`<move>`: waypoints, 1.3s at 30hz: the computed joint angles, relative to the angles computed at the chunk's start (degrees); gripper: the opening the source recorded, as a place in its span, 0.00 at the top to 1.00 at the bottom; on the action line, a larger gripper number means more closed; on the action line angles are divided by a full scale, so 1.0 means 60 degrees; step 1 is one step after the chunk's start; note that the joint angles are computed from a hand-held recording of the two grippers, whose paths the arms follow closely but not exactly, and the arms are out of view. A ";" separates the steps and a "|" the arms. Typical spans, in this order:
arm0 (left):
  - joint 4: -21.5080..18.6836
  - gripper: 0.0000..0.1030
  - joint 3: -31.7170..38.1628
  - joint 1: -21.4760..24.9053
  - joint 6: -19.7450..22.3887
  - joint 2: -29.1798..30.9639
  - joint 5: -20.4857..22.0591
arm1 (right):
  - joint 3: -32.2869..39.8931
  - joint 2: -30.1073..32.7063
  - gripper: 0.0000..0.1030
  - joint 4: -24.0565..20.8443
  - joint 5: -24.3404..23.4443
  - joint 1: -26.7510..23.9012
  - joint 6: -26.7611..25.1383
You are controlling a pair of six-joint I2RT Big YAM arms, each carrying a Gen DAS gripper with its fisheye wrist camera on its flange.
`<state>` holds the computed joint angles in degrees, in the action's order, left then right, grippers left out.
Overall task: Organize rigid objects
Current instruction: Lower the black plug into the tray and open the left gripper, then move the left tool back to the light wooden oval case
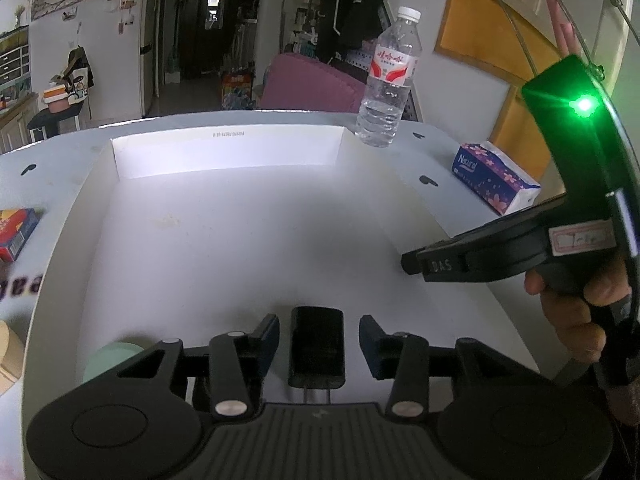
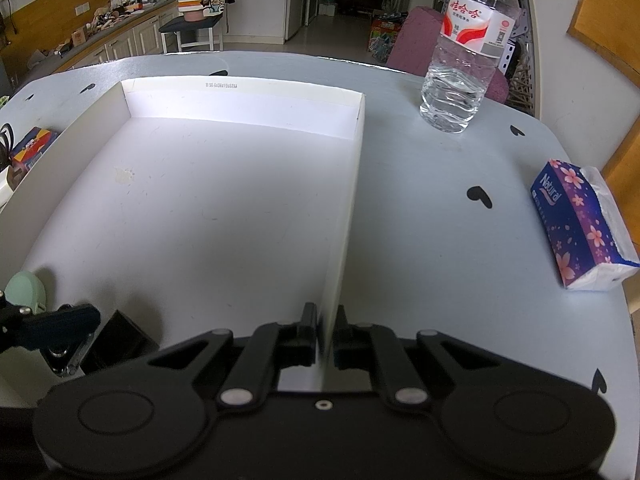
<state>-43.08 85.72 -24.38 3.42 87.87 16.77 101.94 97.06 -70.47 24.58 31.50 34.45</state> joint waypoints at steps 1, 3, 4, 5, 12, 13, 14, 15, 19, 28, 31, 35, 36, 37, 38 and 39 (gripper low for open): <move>0.0022 0.56 -0.0012 0.0006 0.0014 -0.0042 -0.0001 | 0.0002 0.0000 0.92 -0.0001 0.0000 0.0002 0.0002; 0.0117 0.55 -0.0090 0.0035 0.0040 -0.0183 0.0014 | 0.0001 0.0001 0.92 0.0000 -0.0001 0.0001 0.0002; 0.0178 0.55 -0.0119 0.0063 0.0044 -0.0255 0.0025 | 0.0002 0.0001 0.92 -0.0002 0.0001 0.0003 0.0003; 0.0266 0.54 -0.0168 0.0101 0.0031 -0.0347 0.0016 | 0.0002 0.0001 0.92 -0.0002 0.0001 0.0003 0.0003; 0.0887 0.46 -0.0430 0.0506 0.0032 -0.0976 -0.0127 | 0.0003 0.0002 0.92 -0.0001 0.0001 0.0002 0.0002; 0.0990 0.44 -0.0484 0.0589 0.0026 -0.1076 -0.0125 | 0.0003 0.0002 0.92 -0.0001 0.0001 0.0002 0.0002; 0.1090 0.37 -0.0543 0.0671 0.0013 -0.1175 -0.0132 | 0.0003 0.0002 0.92 -0.0001 0.0001 0.0002 0.0002; 0.1172 0.31 -0.0594 0.0734 0.0001 -0.1267 -0.0164 | 0.0003 0.0002 0.92 -0.0001 0.0001 0.0002 0.0002; 0.1469 0.17 -0.0809 0.0961 0.0081 -0.1566 -0.0368 | 0.0001 0.0000 0.92 -0.0001 0.0002 0.0000 0.0000; 0.1790 0.01 -0.1394 0.1684 0.0148 -0.1961 -0.0735 | 0.0000 0.0000 0.92 0.0000 0.0001 0.0001 0.0000; 0.1798 0.01 -0.1536 0.1999 0.0022 -0.2005 -0.0900 | 0.0002 0.0002 0.92 -0.0001 0.0004 0.0002 -0.0002; 0.1855 0.01 -0.1656 0.2395 -0.0128 -0.2060 -0.1167 | 0.0001 0.0000 0.92 0.0000 0.0001 0.0002 0.0002; 0.1898 0.01 -0.1686 0.2471 -0.0155 -0.2068 -0.1267 | 0.0001 0.0000 0.92 0.0000 0.0001 0.0002 0.0002; 0.1933 0.01 -0.1703 0.2549 -0.0180 -0.2072 -0.1355 | 0.0001 0.0000 0.92 0.0000 0.0001 0.0002 0.0002; 0.1960 0.01 -0.1712 0.2606 -0.0204 -0.2075 -0.1419 | 0.0001 0.0000 0.92 0.0000 0.0001 0.0002 0.0002; 0.1972 0.01 -0.1732 0.2678 -0.0218 -0.2088 -0.1439 | 0.0001 0.0000 0.92 0.0000 0.0001 0.0002 0.0002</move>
<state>-31.24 75.32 -8.31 2.12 75.35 8.14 101.95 97.07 -70.46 24.59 31.51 34.46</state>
